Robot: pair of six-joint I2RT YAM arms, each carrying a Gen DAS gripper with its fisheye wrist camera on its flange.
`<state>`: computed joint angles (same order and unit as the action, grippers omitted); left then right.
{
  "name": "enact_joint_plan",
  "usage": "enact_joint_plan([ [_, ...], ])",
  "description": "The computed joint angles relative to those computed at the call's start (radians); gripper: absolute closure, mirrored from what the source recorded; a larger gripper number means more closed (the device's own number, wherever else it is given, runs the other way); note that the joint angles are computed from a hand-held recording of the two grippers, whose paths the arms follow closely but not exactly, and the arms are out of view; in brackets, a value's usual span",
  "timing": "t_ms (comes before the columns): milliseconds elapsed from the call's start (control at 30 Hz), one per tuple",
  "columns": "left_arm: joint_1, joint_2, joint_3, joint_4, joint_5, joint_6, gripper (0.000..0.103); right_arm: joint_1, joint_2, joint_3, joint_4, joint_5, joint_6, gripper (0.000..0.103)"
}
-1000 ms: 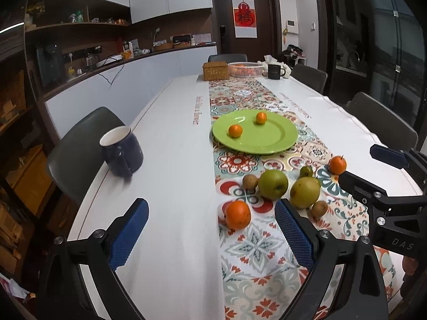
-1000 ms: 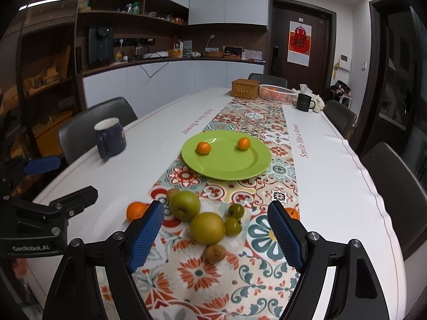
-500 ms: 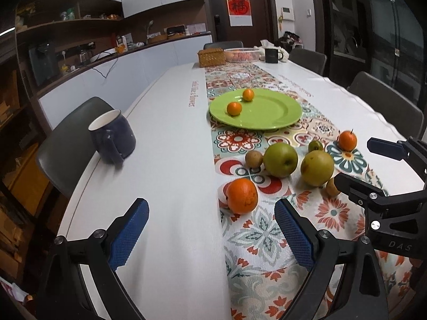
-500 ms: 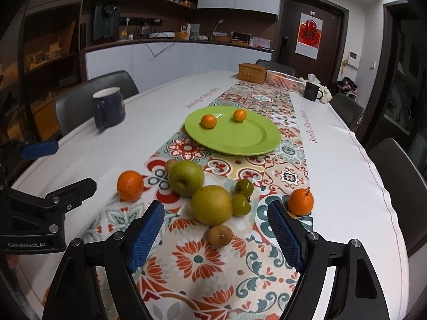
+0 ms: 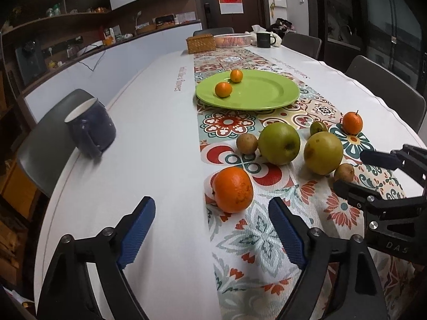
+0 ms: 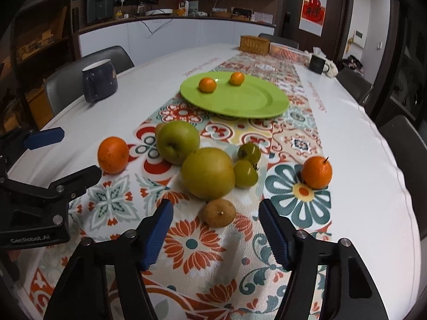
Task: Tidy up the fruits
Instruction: 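Grasp the large orange with the left tool while the right tool grasps a brown kiwi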
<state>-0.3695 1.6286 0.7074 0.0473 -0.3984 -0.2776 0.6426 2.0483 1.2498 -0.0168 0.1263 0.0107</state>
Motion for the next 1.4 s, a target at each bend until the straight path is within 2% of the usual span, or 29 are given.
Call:
enact_joint_plan([
  [233,0.021,0.065,0.053,-0.002,0.068,0.005,0.033,-0.017,0.033,0.029,-0.030,-0.030,0.018,0.053],
  [300,0.026,0.087,0.070,-0.004,0.087,0.015,0.043,-0.020,0.039,0.035,-0.034,-0.035,0.018,0.056],
  [433,0.036,0.123,0.096,-0.006,0.118,0.023,0.052,-0.025,0.045,0.040,-0.036,-0.046,0.018,0.058],
  [600,0.041,0.138,0.109,-0.013,0.128,0.015,0.066,-0.028,0.060,0.058,-0.046,-0.056,0.012,0.068],
  [667,0.045,0.135,0.108,-0.012,0.146,0.015,0.066,-0.031,0.064,0.064,-0.052,-0.063,0.012,0.074],
  [1000,0.010,0.067,0.080,-0.031,0.120,0.007,0.066,-0.034,0.023,0.029,-0.031,-0.075,0.015,0.074],
  [1400,-0.073,-0.087,0.053,-0.101,0.045,-0.028,0.066,-0.032,-0.121,-0.091,0.041,-0.082,0.003,0.074],
])
